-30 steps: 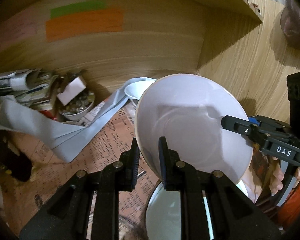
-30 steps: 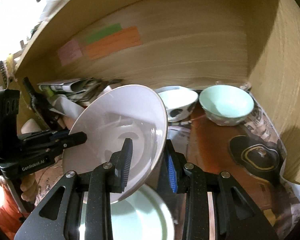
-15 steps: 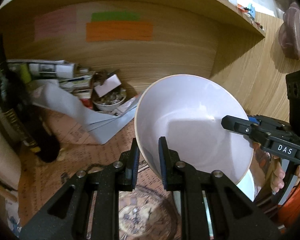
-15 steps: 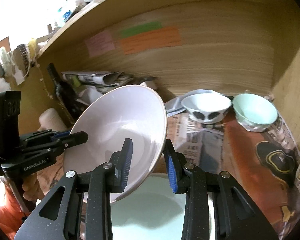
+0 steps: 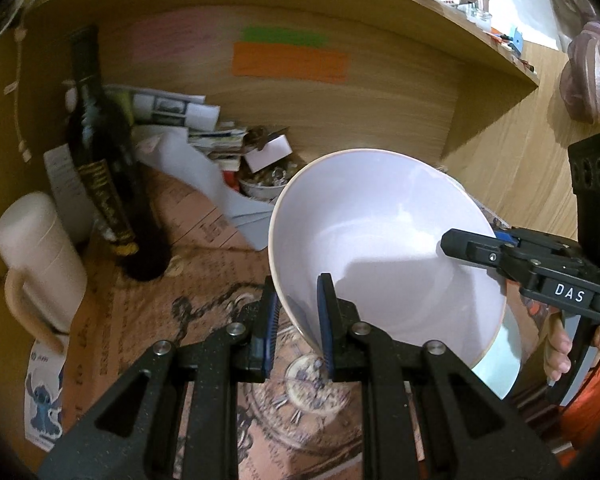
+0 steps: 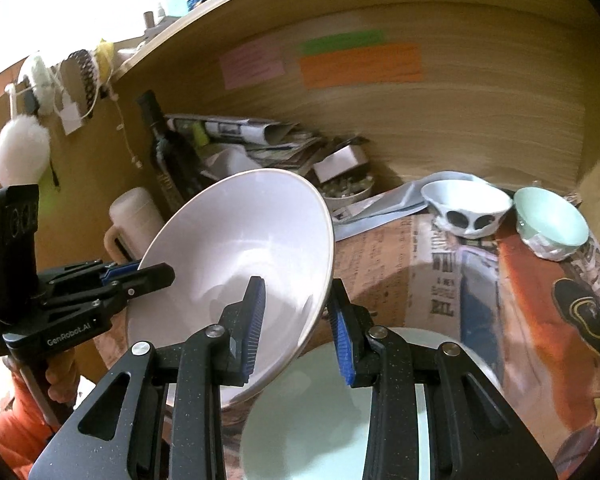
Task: Organize plates and bowls
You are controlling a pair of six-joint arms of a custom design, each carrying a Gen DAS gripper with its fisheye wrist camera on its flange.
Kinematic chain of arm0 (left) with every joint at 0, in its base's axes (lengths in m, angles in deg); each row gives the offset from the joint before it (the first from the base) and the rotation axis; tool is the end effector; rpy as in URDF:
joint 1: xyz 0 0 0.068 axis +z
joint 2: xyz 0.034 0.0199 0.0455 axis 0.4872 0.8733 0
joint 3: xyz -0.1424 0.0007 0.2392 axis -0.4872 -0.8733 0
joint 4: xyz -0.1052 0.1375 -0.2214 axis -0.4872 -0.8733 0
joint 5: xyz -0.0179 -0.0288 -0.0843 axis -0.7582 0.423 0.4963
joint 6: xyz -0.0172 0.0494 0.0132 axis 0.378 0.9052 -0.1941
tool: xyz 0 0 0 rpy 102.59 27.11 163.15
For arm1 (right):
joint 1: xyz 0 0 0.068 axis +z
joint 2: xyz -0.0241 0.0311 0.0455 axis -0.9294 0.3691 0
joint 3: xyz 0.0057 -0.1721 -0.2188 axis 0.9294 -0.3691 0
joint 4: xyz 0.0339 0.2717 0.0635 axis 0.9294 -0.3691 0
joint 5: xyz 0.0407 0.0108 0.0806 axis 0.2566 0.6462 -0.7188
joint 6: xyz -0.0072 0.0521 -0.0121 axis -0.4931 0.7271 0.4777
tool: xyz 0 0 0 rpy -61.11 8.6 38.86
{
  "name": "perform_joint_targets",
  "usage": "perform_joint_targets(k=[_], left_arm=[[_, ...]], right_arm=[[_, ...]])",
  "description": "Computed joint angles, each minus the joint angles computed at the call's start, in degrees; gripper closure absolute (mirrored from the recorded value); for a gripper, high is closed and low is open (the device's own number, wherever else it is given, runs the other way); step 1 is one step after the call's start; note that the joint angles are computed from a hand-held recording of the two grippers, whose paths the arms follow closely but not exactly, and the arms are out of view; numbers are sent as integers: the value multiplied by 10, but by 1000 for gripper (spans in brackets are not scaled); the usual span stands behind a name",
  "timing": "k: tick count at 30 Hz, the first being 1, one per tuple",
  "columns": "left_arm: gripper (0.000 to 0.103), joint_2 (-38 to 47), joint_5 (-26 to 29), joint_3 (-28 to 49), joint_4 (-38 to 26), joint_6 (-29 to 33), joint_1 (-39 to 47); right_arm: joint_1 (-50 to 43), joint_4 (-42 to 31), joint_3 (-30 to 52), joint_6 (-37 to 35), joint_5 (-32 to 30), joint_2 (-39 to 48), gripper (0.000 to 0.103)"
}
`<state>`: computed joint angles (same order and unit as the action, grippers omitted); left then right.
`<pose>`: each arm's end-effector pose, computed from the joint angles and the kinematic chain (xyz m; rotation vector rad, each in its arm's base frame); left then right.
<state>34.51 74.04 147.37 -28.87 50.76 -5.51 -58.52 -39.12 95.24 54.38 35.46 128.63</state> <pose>0.3362 -0.2300 0.2568 0.4947 2.1603 -0.3515 0.2941 0.0579 0.2286 -0.1305 2.0782 0.4054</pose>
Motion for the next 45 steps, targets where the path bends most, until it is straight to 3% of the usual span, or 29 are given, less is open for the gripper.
perform_joint_targets(k=[17, 31, 45], left_arm=[[85, -55, 18, -113, 21, -13, 40], [85, -29, 40, -112, 9, -20, 60], [85, -13, 62, -104, 6, -22, 73]], right_arm=[[69, -24, 25, 1, 30, 62, 74], [83, -77, 74, -14, 38, 143, 74], [92, -106, 101, -30, 57, 164, 71]])
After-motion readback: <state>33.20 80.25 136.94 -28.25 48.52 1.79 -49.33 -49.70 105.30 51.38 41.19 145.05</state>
